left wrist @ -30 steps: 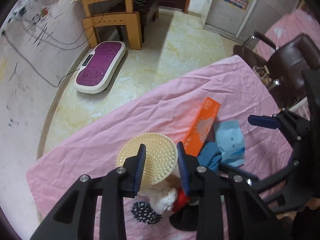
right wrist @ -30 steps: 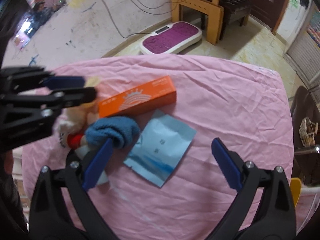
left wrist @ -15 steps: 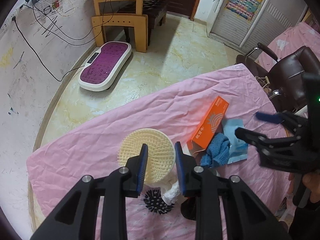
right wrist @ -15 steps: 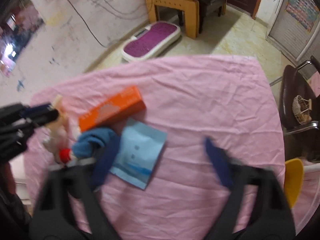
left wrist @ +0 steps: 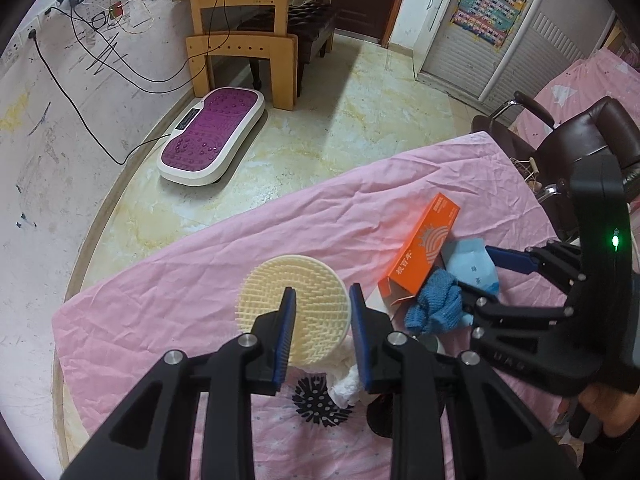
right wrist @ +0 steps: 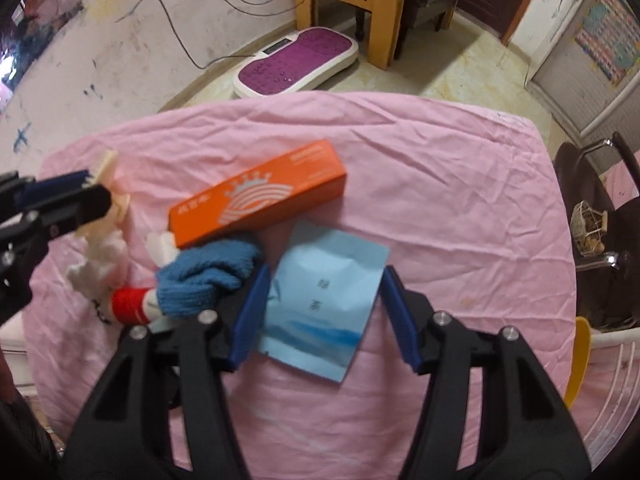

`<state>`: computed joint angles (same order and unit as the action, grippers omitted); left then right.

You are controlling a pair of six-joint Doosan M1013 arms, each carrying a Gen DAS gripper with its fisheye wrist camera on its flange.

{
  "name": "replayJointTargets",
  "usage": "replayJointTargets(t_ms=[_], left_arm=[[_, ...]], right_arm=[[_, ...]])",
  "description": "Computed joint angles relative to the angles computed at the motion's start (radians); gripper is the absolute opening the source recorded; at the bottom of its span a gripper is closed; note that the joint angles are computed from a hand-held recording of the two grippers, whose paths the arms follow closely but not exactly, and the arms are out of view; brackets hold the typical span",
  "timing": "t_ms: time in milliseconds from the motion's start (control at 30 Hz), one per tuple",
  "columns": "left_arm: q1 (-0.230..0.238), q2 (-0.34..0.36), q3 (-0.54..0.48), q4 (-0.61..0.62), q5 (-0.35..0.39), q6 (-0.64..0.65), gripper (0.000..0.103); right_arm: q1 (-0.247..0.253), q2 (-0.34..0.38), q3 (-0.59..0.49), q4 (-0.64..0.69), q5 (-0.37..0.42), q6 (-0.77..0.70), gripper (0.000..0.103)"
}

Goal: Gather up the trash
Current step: 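Carry the brush and tea packet to the yellow bin and release both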

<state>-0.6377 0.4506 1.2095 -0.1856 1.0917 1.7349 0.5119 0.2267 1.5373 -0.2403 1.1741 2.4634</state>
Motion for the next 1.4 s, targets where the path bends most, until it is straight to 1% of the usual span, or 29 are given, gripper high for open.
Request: replayJointTargets(t_ms=[67,133,267,433,667,700,833,1000,1100,1233,1400], left_arm=[[0.0,-0.004,0.007,-0.002,-0.007,-0.005,0.023],[0.004,-0.01,0.014,-0.008,-0.014,-0.007,0.022],[0.012,-0.017,0.023,-0.028,-0.016,-0.003,0.019],[0.01,-0.025,0.025,-0.014,-0.015,-0.023,0.014],[-0.011,-0.044,0.035,0.059,-0.021,-0.082,0.008],[-0.014,-0.049,0.039,0.072,-0.026,-0.095,0.008],[-0.027,-0.058,0.044,0.138,-0.022,-0.134,0.006],[-0.04,-0.074,0.061,0.219,-0.036,-0.192,0.005],[-0.037,-0.081,0.066,0.221,-0.038,-0.203,0.005],[-0.042,-0.086,0.075,0.276,-0.021,-0.232,0.005],[-0.035,-0.106,0.082,0.262,-0.028,-0.238,0.005]], right_arm=[[0.01,0.001,0.001,-0.023,-0.001,0.0,0.054],[0.008,-0.006,0.011,-0.019,-0.023,0.007,0.052],[0.005,-0.049,0.064,-0.014,-0.097,0.048,0.051],[0.008,-0.092,0.096,-0.034,-0.143,0.07,0.051],[0.01,-0.143,0.131,-0.057,-0.188,0.084,0.051],[0.005,-0.162,0.148,-0.058,-0.198,0.083,0.051],[-0.009,-0.198,0.182,-0.05,-0.233,0.085,0.051],[-0.02,-0.245,0.227,-0.064,-0.275,0.105,0.051],[-0.027,-0.277,0.255,-0.078,-0.29,0.125,0.051],[-0.037,-0.323,0.294,-0.106,-0.303,0.161,0.051],[-0.048,-0.384,0.339,-0.153,-0.302,0.214,0.051]])
